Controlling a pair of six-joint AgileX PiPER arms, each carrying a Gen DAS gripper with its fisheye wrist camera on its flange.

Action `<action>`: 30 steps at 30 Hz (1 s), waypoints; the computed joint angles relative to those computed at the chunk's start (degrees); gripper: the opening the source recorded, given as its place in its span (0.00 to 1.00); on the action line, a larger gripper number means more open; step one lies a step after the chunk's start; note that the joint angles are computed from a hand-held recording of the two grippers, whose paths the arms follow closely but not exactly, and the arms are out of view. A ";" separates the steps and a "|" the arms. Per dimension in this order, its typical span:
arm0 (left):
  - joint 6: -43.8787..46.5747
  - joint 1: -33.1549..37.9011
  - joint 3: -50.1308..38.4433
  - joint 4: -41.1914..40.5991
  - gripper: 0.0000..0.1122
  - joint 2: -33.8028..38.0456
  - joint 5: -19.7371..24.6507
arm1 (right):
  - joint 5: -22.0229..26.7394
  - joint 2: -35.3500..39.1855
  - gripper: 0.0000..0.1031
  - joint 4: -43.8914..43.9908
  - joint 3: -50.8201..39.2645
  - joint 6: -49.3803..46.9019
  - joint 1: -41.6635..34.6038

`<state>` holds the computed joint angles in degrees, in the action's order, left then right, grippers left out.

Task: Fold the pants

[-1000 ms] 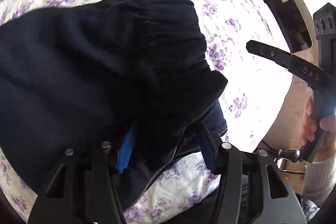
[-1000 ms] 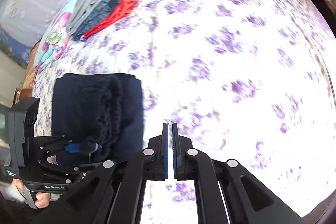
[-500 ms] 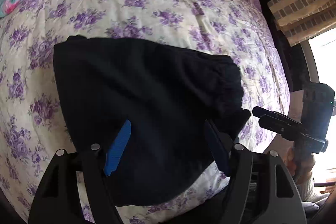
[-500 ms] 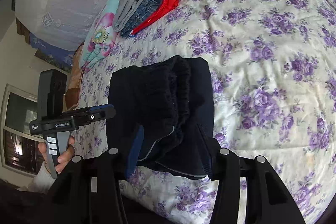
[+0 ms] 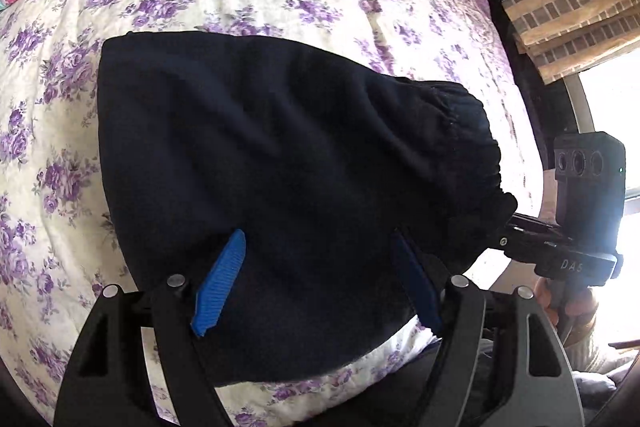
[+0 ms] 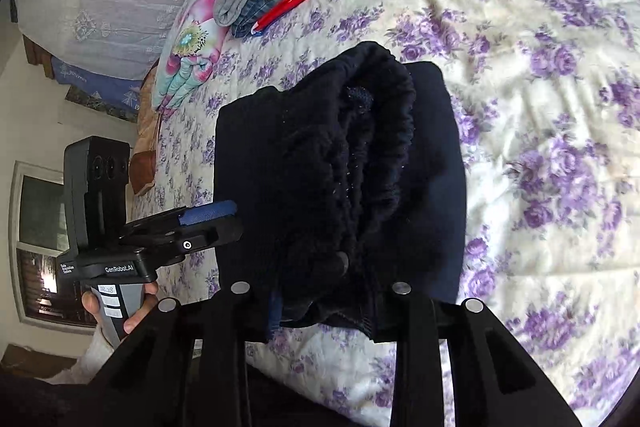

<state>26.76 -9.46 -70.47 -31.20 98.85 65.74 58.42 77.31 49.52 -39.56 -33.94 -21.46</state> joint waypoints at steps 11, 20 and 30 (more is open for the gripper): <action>-0.96 -3.82 7.25 4.55 0.70 -5.87 -5.54 | -4.81 3.44 0.43 -14.83 -1.98 10.36 6.79; 8.27 16.46 16.18 -6.16 0.69 -15.32 0.74 | -2.21 0.72 0.46 -55.60 -24.96 35.14 33.67; 1.85 2.60 20.27 -2.49 0.50 -12.07 -9.29 | -1.16 42.22 0.25 -41.35 -64.66 22.88 41.25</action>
